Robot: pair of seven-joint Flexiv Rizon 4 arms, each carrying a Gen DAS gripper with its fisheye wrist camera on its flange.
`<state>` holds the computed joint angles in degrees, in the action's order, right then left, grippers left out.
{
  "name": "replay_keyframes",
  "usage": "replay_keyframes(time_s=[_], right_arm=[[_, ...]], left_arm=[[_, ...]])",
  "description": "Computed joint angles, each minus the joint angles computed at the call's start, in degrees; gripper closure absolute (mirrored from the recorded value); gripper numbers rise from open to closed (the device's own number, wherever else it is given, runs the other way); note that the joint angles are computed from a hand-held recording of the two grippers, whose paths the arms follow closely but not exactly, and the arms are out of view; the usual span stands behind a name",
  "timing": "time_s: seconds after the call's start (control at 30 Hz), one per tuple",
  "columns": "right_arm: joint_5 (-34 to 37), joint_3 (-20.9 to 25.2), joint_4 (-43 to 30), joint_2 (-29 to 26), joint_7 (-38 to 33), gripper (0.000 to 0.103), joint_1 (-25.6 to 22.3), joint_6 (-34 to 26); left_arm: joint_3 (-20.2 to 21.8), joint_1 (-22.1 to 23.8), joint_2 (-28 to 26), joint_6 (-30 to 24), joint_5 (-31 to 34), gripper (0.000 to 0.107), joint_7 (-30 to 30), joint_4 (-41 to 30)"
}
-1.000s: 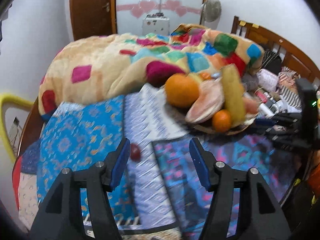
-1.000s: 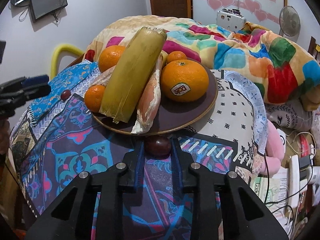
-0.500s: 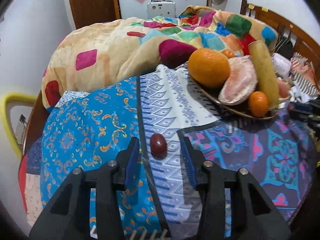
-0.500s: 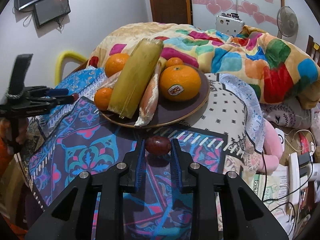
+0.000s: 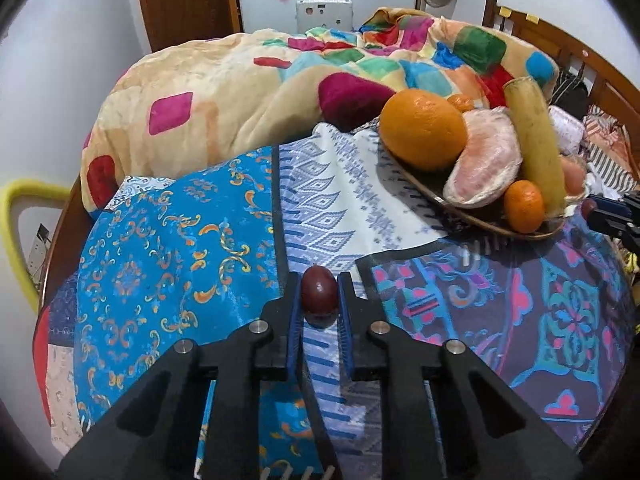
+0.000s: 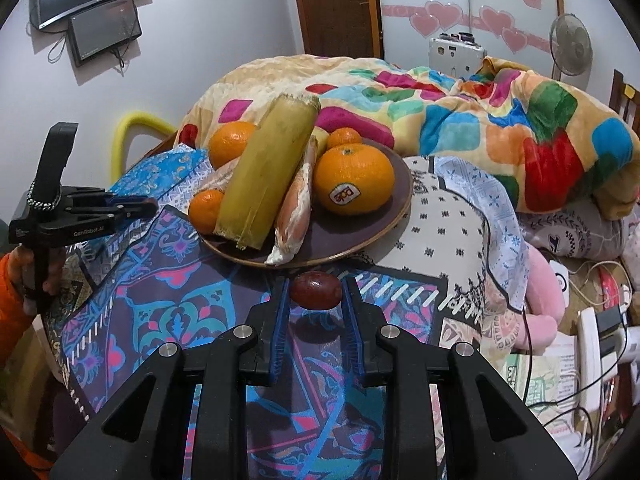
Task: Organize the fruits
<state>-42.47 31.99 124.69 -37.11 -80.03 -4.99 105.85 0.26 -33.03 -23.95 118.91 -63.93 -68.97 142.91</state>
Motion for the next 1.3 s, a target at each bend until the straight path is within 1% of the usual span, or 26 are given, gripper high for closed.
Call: replay_keyframes(time_s=[0.2,0.3,0.37,0.43,0.5,0.6,0.77,0.87,0.93,1.0,1.07,1.17,1.2,1.3], right_arm=[[1.0,-2.7,-0.6,1.0,0.4,0.079,2.8,2.4],[2.6,-6.4,-0.9,1.8,0.3,0.079,6.6,4.2],[2.7,-7.5,-1.6,1.8,0.8,0.079,7.7,4.7],[3.2,-8.9,-2.1,2.0,1.1,0.079,8.9,5.1],[1.9,-8.0,-2.8,1.4,2.1,0.079,7.8,4.6],[1.4,-8.1,-3.6,1.0,2.8,0.079,7.8,4.2],[0.4,-6.8,-5.8,-0.5,3.3,0.079,7.2,2.0],[-0.2,-3.9,-7.4,-2.0,3.1,0.079,5.1,-0.7],[-0.1,-1.3,-8.3,-3.1,2.2,0.079,3.3,-2.9],[0.8,0.0,-8.9,-3.7,1.1,0.079,2.7,-4.4],[1.7,1.7,-9.4,-4.5,-0.2,0.079,1.7,-5.8],[3.3,3.2,-9.5,-4.8,-2.2,0.078,0.9,-6.9],[4.0,3.3,-9.5,-4.7,-2.8,0.078,1.0,-7.1],[5.8,3.8,-9.6,-4.8,-4.5,0.078,1.1,-8.2]], left_arm=[[-0.9,0.2,2.1,1.3,4.5,0.090,-1.4,-0.3],[-1.0,-0.2,2.1,2.0,6.1,0.090,-0.6,-2.1],[-1.3,0.2,1.9,1.9,8.1,0.090,-0.5,-3.6],[-0.9,-0.3,1.2,1.9,8.2,0.090,0.4,-5.3],[-0.8,0.2,0.8,1.3,8.9,0.090,0.4,-6.5],[-0.8,1.8,0.4,-0.4,12.6,0.090,-1.7,-7.9],[1.5,0.8,-1.0,-2.5,13.9,0.090,-1.6,-11.2],[3.9,-0.9,-2.4,-4.2,12.4,0.090,-0.3,-13.8],[4.5,-0.5,-2.9,-5.7,13.1,0.090,-0.6,-15.0],[4.8,0.3,-3.4,-6.9,14.9,0.090,-1.8,-16.0],[7.5,-2.0,-4.7,-7.7,14.7,0.090,-1.6,-17.3],[14.2,-8.5,-7.4,-10.0,11.2,0.090,0.5,-19.9],[15.6,-9.7,-8.0,-10.7,11.0,0.090,0.5,-20.4],[15.3,-8.5,-8.0,-10.8,13.9,0.090,-1.7,-20.2]])
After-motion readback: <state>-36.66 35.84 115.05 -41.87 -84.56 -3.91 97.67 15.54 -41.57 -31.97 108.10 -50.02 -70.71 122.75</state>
